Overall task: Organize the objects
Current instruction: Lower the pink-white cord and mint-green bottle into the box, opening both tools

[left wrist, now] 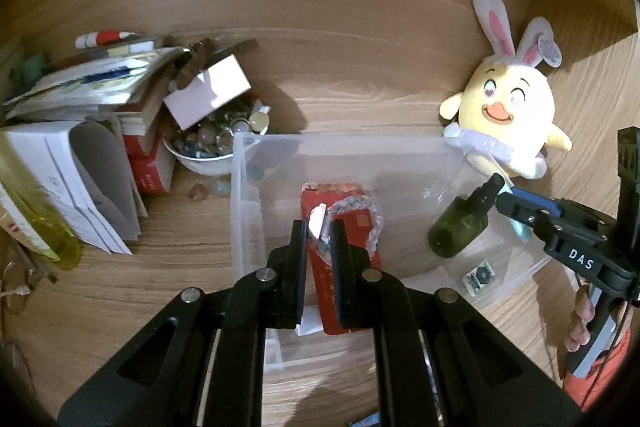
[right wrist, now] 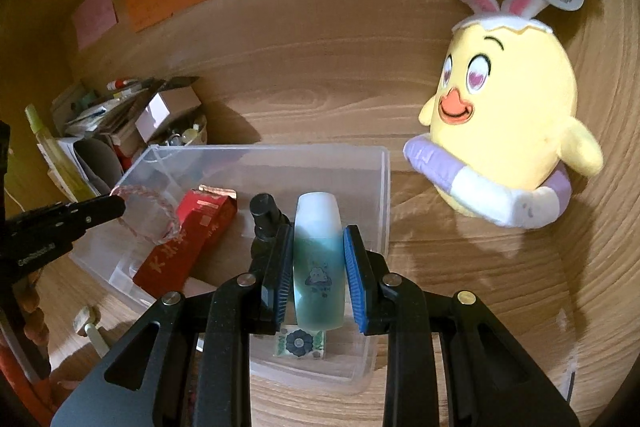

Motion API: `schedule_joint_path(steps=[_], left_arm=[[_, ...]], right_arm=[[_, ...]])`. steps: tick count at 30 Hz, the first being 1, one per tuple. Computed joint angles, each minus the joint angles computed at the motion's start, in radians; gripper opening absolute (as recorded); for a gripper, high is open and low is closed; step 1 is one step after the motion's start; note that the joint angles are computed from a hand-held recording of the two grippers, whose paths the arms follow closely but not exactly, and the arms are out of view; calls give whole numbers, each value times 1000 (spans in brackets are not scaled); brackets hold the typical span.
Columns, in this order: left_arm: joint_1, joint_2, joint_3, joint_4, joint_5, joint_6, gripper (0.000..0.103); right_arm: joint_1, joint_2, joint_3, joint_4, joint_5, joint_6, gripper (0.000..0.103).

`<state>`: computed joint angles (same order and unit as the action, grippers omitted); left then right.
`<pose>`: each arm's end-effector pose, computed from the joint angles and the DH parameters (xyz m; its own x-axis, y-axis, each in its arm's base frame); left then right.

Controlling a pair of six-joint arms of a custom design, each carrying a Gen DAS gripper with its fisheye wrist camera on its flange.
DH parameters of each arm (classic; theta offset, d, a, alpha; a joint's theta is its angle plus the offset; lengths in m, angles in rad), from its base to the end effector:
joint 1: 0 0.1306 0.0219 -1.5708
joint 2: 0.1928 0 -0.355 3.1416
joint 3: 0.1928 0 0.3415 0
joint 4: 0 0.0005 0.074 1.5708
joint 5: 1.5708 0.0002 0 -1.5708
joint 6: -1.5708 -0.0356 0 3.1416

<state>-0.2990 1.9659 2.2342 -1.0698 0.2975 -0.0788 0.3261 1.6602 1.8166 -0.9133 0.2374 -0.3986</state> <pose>0.5922 -0.1940 0.4388 -0.6469 0.2782 -0.7100 0.5291 0.8343 -0.1552 0.5114 0.1636 0.4500 -0.6575 0.1759 -0.7327 0.1148 0.9844 0.1333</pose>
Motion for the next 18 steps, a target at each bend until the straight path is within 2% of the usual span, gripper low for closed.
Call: schedule_joint_path(steps=[8,12,16,18], left_arm=[[-4,35,40,-57,33,-20,10],[-11,25,24,-52,28,-40,10],[-13,14,13,-48,30,-45,11],[-11,3,2,-42,31,-47,13]], right_arm=[[8,33,30,-28,13,28,23],[15,45,45,-47,27,45,23],[17,52,63,-78,0,53,23],[23,49,67,-91,20,56,25]])
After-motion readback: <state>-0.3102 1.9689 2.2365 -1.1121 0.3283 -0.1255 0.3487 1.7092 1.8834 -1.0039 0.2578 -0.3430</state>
